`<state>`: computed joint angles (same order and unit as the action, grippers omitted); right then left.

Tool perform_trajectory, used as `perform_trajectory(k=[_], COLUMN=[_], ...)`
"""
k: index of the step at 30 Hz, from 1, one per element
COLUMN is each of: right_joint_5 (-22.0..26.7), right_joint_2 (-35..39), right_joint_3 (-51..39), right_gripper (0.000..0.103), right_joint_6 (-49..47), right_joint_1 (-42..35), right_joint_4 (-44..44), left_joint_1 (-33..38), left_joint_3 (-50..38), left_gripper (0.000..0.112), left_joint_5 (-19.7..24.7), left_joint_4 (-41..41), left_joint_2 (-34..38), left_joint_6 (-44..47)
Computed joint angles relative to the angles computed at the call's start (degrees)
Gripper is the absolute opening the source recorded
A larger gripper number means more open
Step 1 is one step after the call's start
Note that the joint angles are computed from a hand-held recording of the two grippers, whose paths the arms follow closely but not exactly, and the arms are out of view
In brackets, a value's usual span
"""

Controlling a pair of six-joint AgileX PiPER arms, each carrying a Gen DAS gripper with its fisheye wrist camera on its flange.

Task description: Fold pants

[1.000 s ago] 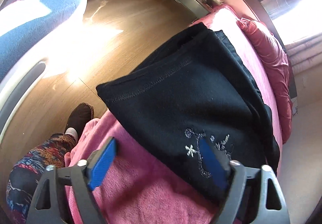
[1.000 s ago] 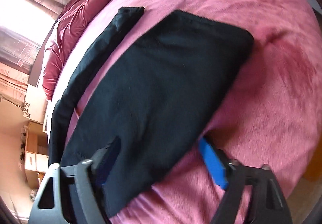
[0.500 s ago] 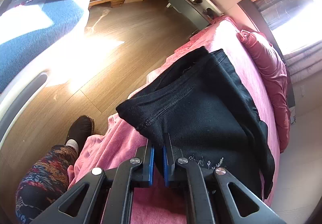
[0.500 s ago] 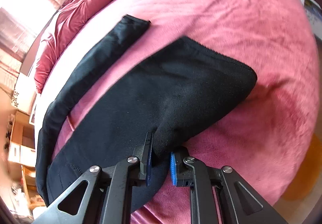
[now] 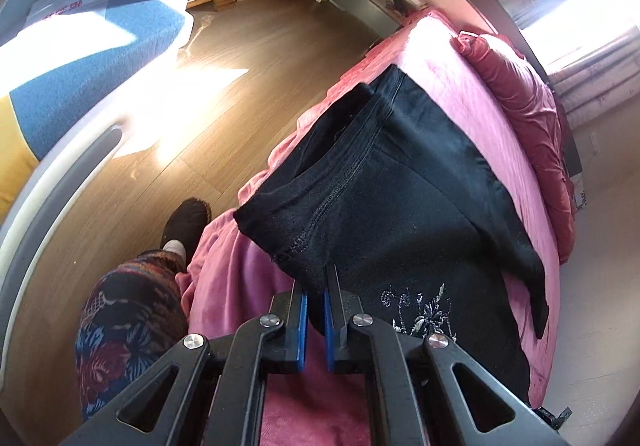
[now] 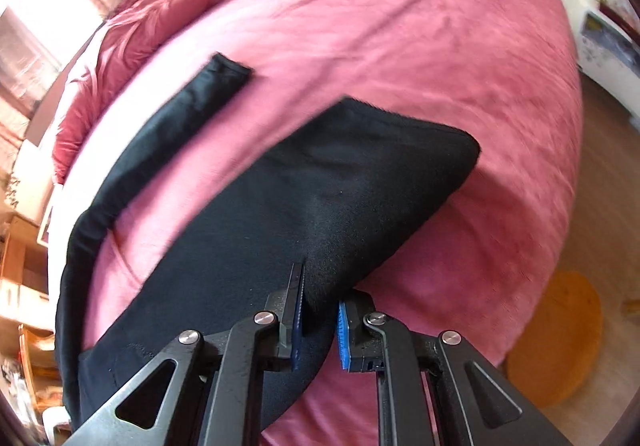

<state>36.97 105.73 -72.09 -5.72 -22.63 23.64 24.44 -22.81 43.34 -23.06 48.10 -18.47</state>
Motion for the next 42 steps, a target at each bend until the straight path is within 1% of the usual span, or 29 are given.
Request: perform_trajectory(k=[3, 4, 5, 6, 7, 8, 10, 12, 14, 15, 17, 18, 19, 21, 22, 23, 25, 27, 28, 31, 33, 35, 36, 38, 39, 40, 42], right_joint_5=[-0.4, -0.6, -0.8, -0.7, -0.3, 0.2, -0.3, -1.5, -2.7, -2.9, -2.9, -2.8, -2.5, -1.9, -1.6, -1.2, -0.4, 0.8, 1.9, 3.2, 4.1, 4.8, 5.5, 6.5, 6.9, 7.1, 8.0], right_joint_2=[1.3, 1.4, 1.6, 1.6, 1.5, 1.5, 0.3, -1.9, -4.7, -5.4, -7.4, -8.3, -9.1, -9.9, -9.8, -9.7, -8.9, -7.5, -6.2, -3.8, -1.9, -0.3, 0.6, 2.2, 2.8, 3.2, 3.9], right_joint_3=[0.7, 1.0, 0.9, 0.8, 0.6, 0.4, 0.8, 1.5, 2.3, 2.1, 2.1, 2.1, 2.3, 2.2, 1.9, 1.6, 0.9, -0.2, -1.5, -3.4, -4.8, -5.9, -6.8, -8.1, -8.6, -8.9, -9.6], right_gripper=[0.013, 0.014, 0.015, 0.017, 0.027, 0.042, 0.057, 0.058, 0.058, 0.058, 0.059, 0.059, 0.061, 0.062, 0.063, 0.063, 0.064, 0.064, 0.064, 0.064, 0.064, 0.064, 0.064, 0.064, 0.064, 0.064, 0.064], right_joint_6=[2.1, 1.9, 1.8, 2.1, 1.7, 1.9, 2.6, 5.6, 9.1, 9.6, 8.8, 8.0, 6.7, 6.0, 6.5, 7.0, 7.6, 8.6, 9.2, 11.0, 12.2, 13.0, 13.6, 14.1, 14.5, 15.4, 16.0], right_joint_1=[0.2, 0.2, 0.3, 0.3, -0.1, -0.5, -1.2, -1.2, -0.3, -0.1, 0.5, 1.2, 2.1, 5.1, 7.2, 9.2, 13.2, 16.6, 18.4, 22.7, 25.2, 26.8, 27.3, 27.8, 28.1, 28.5, 28.9], right_joint_4=[-3.2, -2.9, -2.7, -2.8, -1.6, -1.3, -1.2, -4.9, -9.6, -10.7, -11.3, -10.7, -9.7, -9.4, -10.0, -10.7, -11.1, -11.3, -11.2, -12.2, -13.2, -14.0, -14.4, -14.0, -14.1, -14.6, -14.9], left_joint_1=[-2.4, -2.9, -3.1, -2.8, -2.6, -2.5, 0.9, 4.8, 8.1, 9.2, 10.8, 10.8, 10.1, 8.6, 7.3, 6.0, 5.1, 4.4, 4.4, 3.5, 2.8, 2.4, 2.2, 1.2, 0.6, 0.2, -0.7], left_joint_3=[0.2, -0.6, -2.1, -3.2, -4.5, -5.6, -8.5, -12.2, -16.1, -18.5, -22.9, -25.6, -28.3, -32.4, -36.0, -39.7, -48.0, -54.6, -58.5, -66.3, -72.8, -77.4, -80.5, -87.9, -90.3, -92.1, -97.1], left_gripper=[0.007, 0.008, 0.011, 0.018, 0.024, 0.025, 0.026, 0.026, 0.026, 0.026, 0.026, 0.026, 0.026, 0.031, 0.033, 0.035, 0.036, 0.036, 0.037, 0.037, 0.037, 0.037, 0.037, 0.037, 0.036, 0.035, 0.035], left_joint_5=[1.0, 1.5, 2.5, 3.5, 4.7, 5.9, 7.9, 8.4, 7.2, 6.6, 5.0, 4.4, 3.6, 1.9, 1.6, 1.6, 2.5, 3.4, 4.6, 4.6, 6.8, 7.8, 9.3, 14.1, 15.4, 16.0, 19.1], left_joint_4=[2.7, 3.3, 3.6, 4.5, 6.2, 8.0, 10.1, 10.2, 7.7, 6.2, 0.4, -2.7, -4.6, -10.1, -10.4, -9.2, -11.1, -11.0, -12.1, -9.7, -6.7, -4.7, -3.8, 0.0, 2.0, 2.3, 4.1], left_joint_2=[1.6, 2.6, 4.1, 4.4, 4.5, 4.1, 3.6, 4.0, 6.7, 9.2, 15.2, 19.2, 23.1, 30.2, 34.6, 38.5, 47.9, 54.7, 58.3, 65.0, 69.9, 73.5, 75.8, 80.7, 82.3, 83.7, 86.9], left_joint_6=[-3.1, -3.4, -3.1, -3.6, -4.5, -5.2, -3.5, -0.1, 4.6, 6.6, 12.2, 14.5, 14.5, 17.8, 16.9, 13.8, 11.9, 8.1, 8.4, 3.3, 0.4, -1.6, -2.4, -5.2, -6.8, -6.9, -7.7])
